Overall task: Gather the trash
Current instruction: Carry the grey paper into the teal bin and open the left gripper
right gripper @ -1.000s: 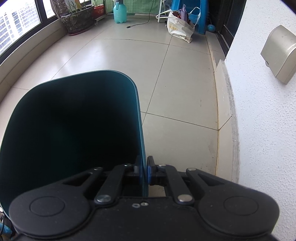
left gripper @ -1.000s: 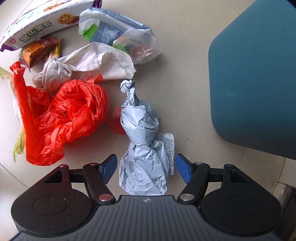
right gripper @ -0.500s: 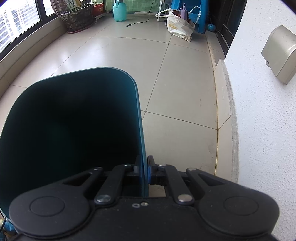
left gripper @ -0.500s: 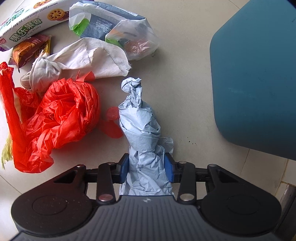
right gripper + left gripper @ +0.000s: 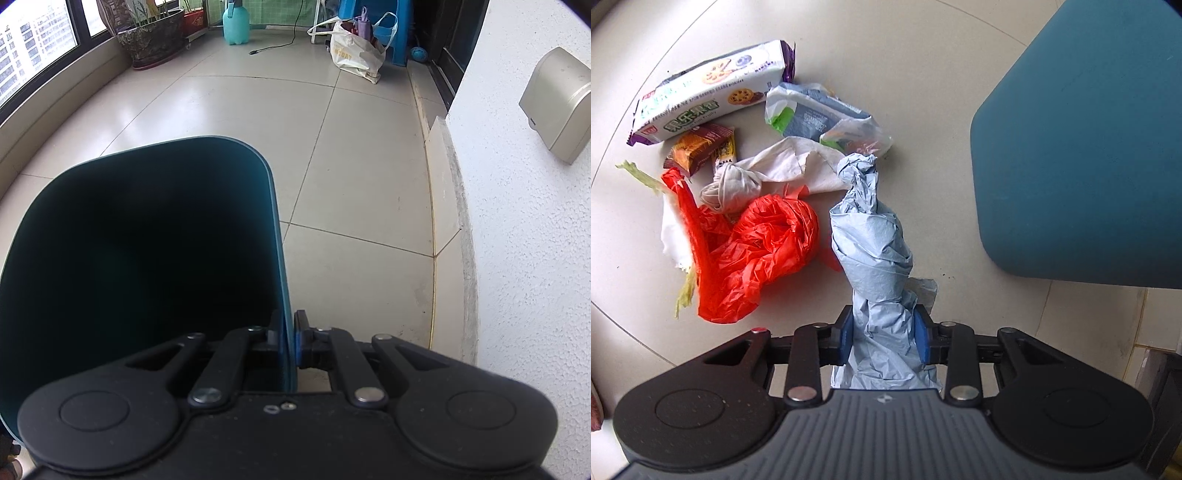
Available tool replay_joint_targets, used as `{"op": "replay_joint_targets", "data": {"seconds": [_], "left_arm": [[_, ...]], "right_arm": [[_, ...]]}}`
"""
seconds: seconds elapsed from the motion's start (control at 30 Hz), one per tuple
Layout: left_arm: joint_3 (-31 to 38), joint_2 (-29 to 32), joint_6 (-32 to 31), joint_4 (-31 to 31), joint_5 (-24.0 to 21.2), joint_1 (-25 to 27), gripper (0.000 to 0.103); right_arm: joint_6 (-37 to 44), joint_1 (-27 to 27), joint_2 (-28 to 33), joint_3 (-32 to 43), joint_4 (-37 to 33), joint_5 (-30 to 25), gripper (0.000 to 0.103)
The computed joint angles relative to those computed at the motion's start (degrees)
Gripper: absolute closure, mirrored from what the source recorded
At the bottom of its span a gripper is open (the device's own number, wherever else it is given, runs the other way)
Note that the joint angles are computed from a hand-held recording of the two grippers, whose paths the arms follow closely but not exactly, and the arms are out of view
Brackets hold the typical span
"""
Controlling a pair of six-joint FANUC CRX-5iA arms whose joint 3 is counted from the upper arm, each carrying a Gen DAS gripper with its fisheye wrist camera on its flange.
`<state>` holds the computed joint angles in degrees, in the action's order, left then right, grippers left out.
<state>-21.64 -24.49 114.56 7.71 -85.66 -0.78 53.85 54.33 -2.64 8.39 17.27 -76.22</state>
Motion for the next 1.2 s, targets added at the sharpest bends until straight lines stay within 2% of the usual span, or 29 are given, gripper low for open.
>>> {"op": "replay_joint_targets", "data": {"seconds": [0.1,0.17,0.5,0.7,0.83,0.97,1.2], "left_arm": [[2.0,-1.1,0.5,0.76,-1.63,0.25,0.071],[5.14,-0.7,2.24,-0.24,-2.64,-1.7,0.071],[20.73,1.61,2.81,-6.43,-7.6,-8.54,0.071],[32.06,6.34,2.85,-9.96,-10.47,-13.11,0.071],[36.81,8.75,0.05,-7.7,-8.99,-13.74,0.071],[44.53,14.18,-0.56,-8.48,-10.27,-16.89,0.071],[49.79,21.58,-0.21,-8.27,-9.23,-19.49,0.071]], "right_arm": [[0.22,-0.58,0.0,0.29,-0.61,-0.01,0.098],[0.09,-0.9,-0.02,0.43,-1.04,0.04,0.098],[0.35,-2.31,0.53,1.51,-2.33,-0.3,0.098],[0.76,-2.77,0.38,1.35,-2.75,0.05,0.099],[1.07,-3.17,0.08,1.24,-3.23,0.41,0.099],[1.63,-3.63,-0.37,0.74,-3.65,0.87,0.099],[3.03,-4.56,-0.92,0.58,-5.08,1.34,0.099]]}}
